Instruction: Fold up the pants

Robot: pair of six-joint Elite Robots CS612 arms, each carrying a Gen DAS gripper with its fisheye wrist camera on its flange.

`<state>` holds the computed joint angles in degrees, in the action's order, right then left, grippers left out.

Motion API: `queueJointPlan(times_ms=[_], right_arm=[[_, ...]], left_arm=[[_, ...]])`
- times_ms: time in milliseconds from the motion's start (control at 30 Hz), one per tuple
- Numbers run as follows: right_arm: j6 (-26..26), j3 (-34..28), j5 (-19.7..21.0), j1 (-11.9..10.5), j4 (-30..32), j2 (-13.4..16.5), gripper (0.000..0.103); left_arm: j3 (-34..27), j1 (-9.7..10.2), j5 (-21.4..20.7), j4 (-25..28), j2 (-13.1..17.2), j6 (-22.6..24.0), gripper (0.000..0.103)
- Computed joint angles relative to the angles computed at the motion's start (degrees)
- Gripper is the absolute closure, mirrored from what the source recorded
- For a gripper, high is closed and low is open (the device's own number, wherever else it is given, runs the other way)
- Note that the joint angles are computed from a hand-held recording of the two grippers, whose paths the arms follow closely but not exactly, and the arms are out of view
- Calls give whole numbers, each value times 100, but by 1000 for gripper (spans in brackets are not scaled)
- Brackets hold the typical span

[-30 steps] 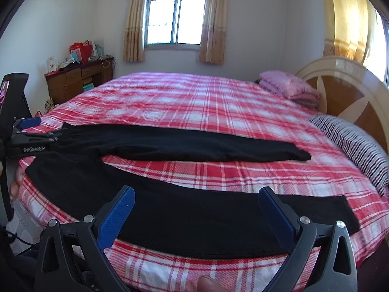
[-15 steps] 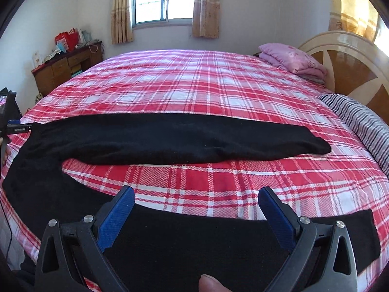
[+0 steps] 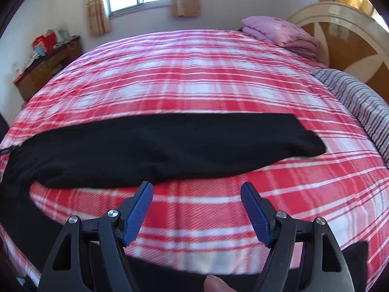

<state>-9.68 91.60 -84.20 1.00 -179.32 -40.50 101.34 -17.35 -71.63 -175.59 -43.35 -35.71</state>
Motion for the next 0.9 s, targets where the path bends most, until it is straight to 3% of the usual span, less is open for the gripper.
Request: queueJointPlan(times_ms=[200, 400, 600, 900], right_arm=[[336, -652, -401, -237, 510, 215, 37], [704, -1642, -628, -443, 1384, 675, 42], [661, -2431, -874, -489, 2010, 1096, 46], [618, -3180, -482, -588, 2705, 1518, 47]], left_arm=[[5, 161, -683, -465, 67, 153, 81], [-118, 100, -477, -159, 80, 355, 81], [-168, 54, -241, -60, 106, 483, 81], [-113, 71, -307, -398, 156, 410, 81]])
